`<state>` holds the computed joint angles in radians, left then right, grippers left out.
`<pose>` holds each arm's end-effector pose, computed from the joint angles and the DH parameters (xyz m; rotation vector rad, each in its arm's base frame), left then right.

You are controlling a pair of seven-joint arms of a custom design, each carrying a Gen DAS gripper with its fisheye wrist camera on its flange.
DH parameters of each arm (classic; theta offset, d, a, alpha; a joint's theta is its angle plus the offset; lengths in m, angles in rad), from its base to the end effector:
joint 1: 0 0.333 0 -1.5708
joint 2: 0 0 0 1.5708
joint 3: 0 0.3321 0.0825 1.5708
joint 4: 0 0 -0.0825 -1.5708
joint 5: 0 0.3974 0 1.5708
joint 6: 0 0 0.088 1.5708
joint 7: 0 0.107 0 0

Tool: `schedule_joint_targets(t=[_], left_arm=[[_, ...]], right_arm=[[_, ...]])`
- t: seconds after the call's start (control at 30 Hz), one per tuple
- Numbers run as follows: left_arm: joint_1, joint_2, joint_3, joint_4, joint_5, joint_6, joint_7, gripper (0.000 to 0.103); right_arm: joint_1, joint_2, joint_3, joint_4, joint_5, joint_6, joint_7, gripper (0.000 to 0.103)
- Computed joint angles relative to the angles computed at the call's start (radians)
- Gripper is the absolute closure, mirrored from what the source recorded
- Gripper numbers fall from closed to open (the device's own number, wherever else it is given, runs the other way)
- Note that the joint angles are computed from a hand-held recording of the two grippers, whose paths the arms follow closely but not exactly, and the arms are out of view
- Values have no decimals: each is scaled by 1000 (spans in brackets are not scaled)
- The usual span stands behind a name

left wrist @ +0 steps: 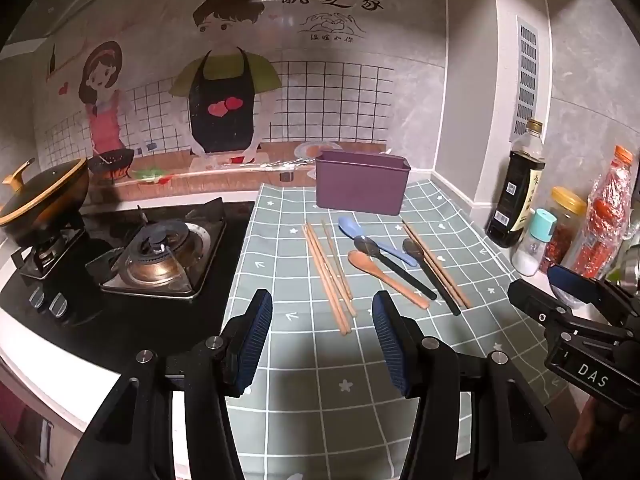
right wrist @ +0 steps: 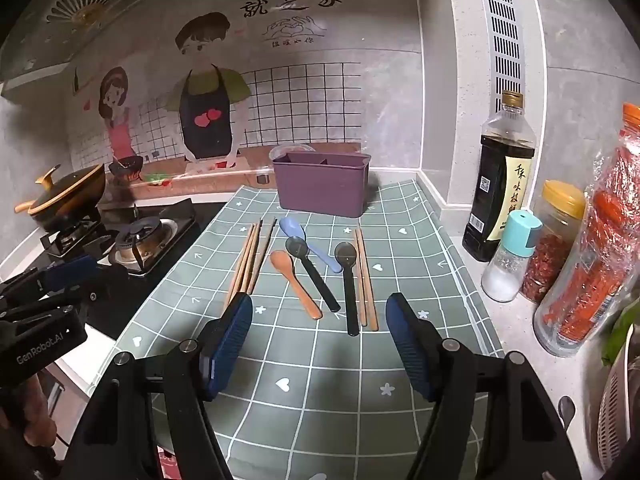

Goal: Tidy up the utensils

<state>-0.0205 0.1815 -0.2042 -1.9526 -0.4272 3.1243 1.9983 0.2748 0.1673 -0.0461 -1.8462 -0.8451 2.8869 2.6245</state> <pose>0.6474 -0.1024 0.5116 -1.4832 1.8248 -1.0299 0.6336 0.1942 0.5319 -1.5505 1.6971 -0.8242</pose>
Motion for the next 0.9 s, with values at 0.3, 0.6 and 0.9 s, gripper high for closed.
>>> schedule_joint_targets(t=[0.3,0.6,0.9], left_arm=[[12,9,-8,5,2,2,-2,50],[35,17,-32,8,-34,4,37,50],[32,17,-32,5,-51,5,51,50]], right_arm=[[-9,-6,4,-13,17,5,-3,36],[-7,1,7,-8,53,5,-40,36],[1,5,2,-2,47,-2,-32,36]])
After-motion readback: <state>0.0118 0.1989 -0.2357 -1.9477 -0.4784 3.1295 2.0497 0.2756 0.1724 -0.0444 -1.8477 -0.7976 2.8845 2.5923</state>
